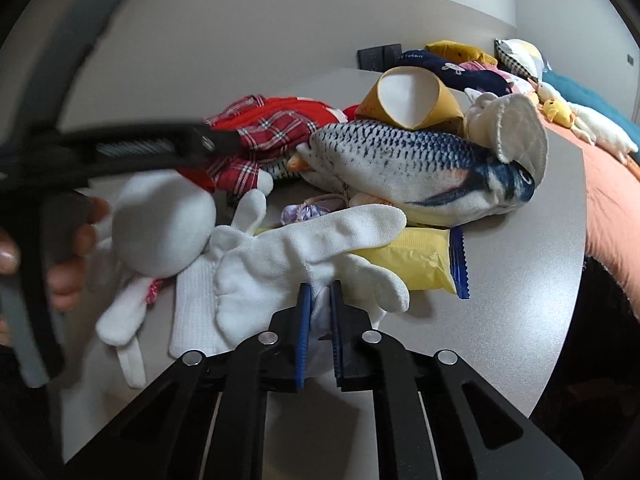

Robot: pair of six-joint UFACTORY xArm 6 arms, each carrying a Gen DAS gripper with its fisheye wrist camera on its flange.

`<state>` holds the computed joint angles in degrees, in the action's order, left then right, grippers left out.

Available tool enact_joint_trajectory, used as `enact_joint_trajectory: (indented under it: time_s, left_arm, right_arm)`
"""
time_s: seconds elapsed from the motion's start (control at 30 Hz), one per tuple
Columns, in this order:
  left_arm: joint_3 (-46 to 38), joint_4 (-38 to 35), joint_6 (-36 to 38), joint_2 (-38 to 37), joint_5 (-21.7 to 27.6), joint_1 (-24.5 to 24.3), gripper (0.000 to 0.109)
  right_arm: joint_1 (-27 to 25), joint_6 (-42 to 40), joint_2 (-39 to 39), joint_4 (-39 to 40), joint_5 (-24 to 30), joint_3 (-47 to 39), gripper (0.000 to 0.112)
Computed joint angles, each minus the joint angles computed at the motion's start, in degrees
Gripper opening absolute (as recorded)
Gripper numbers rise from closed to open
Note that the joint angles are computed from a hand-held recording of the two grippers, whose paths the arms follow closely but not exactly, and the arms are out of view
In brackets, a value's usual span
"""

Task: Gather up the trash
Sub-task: 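Grasp the white glove with the right gripper while the left grips the white plush doll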

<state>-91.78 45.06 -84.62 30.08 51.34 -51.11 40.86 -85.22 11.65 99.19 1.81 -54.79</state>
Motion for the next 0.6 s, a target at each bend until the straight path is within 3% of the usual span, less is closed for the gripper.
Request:
enact_joint_trajectory:
  time_s: [0.07, 0.1, 0.17, 0.37, 0.6]
  left_arm:
    - [0.5, -1.4, 1.1, 0.4, -2.9, 0.8, 0.052]
    - [1.4, -2.0, 0.7, 0.2, -5.4, 1.4, 0.05]
    - [1.7, -0.6, -1.4, 0.0, -5.1, 1.2, 0.043]
    - [3.7, 6.0, -8.0, -3.2, -1.3, -1.7, 0.039]
    - [3.6, 8.9, -9.0, -6.2, 4.2, -5.5, 0.039]
  right_arm:
    - [-1.0, -1.2, -1.2, 1.7, 2.2, 0.6, 0.01]
    - [-1.8, -2.2, -2.1, 3.0, 3.8, 1.1, 0.01]
    - [-2.9, -3.2, -3.8, 4.5, 6.4, 2.2, 0.01]
    - [-3.2, -8.9, -8.0, 9.8, 6.7, 4.1, 0.01]
    - [-3.1, -17.8, -14.7, 18.9, 5.9, 7.7, 0.009]
